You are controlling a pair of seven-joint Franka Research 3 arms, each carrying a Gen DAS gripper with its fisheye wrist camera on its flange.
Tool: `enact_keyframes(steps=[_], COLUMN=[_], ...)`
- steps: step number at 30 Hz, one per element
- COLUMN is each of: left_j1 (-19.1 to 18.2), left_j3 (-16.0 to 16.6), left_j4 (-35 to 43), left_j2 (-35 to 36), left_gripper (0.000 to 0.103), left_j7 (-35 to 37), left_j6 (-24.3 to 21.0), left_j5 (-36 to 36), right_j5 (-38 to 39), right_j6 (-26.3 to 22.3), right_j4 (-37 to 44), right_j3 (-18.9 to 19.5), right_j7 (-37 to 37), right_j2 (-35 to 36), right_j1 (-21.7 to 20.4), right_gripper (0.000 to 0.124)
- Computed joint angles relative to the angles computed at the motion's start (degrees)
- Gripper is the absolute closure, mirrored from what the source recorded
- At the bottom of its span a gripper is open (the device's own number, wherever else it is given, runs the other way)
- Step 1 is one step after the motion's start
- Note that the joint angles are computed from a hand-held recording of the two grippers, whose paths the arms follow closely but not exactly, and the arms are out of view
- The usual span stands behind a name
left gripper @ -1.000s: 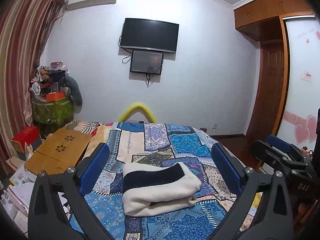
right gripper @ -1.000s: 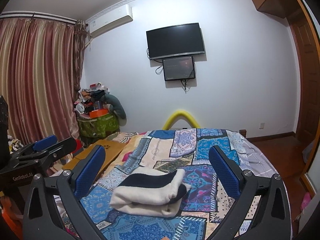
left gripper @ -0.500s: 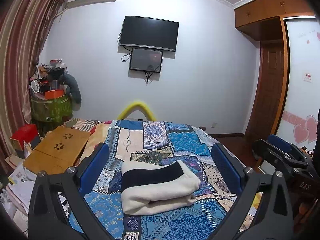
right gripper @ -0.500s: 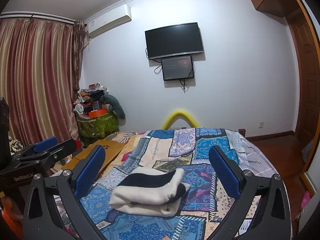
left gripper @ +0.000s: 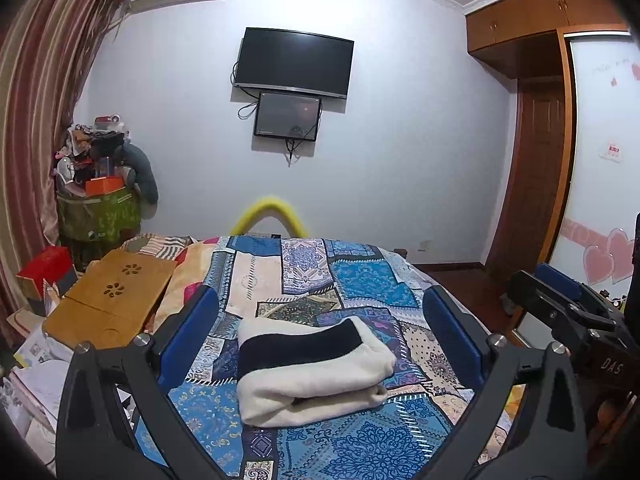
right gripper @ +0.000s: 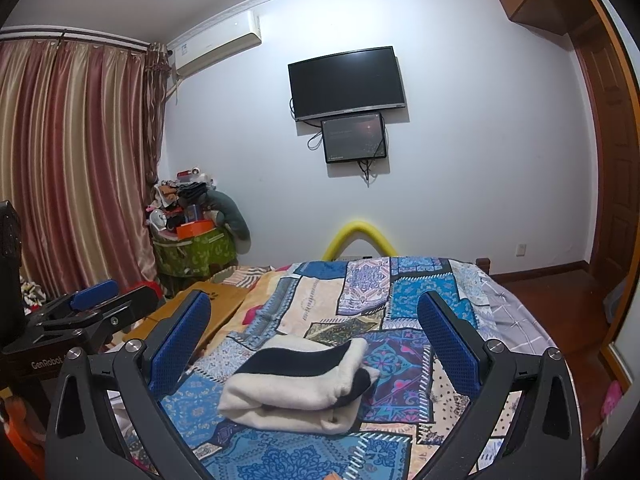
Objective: Fold small clothes
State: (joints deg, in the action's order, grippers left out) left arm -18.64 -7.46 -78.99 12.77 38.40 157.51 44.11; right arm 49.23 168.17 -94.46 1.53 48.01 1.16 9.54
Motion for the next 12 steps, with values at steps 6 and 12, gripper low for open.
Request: enact_keyframes(steps=[6,12], left_j1=[0.0,-0.1], left_j3=[-0.1,-0.1], left_j4=[-0.3,0.3], left_j2=[-0.1,0.3], left_gripper=[0.000,0.000], left_j7=[0.3,0.7], left_j6=[0.4,-0.2], left_j5=[-0.5,-0.6], right_j5=[0.1,-0.2], right_j6=[-0.1,-0.1], right_j4=[0.0,-0.1], right_j3=[0.0,0.0], right_j7=[-0.1,0.4], right_j2=[0.0,-0.1], right_j1=[0.0,0.0], right_gripper=[0.021,0.021])
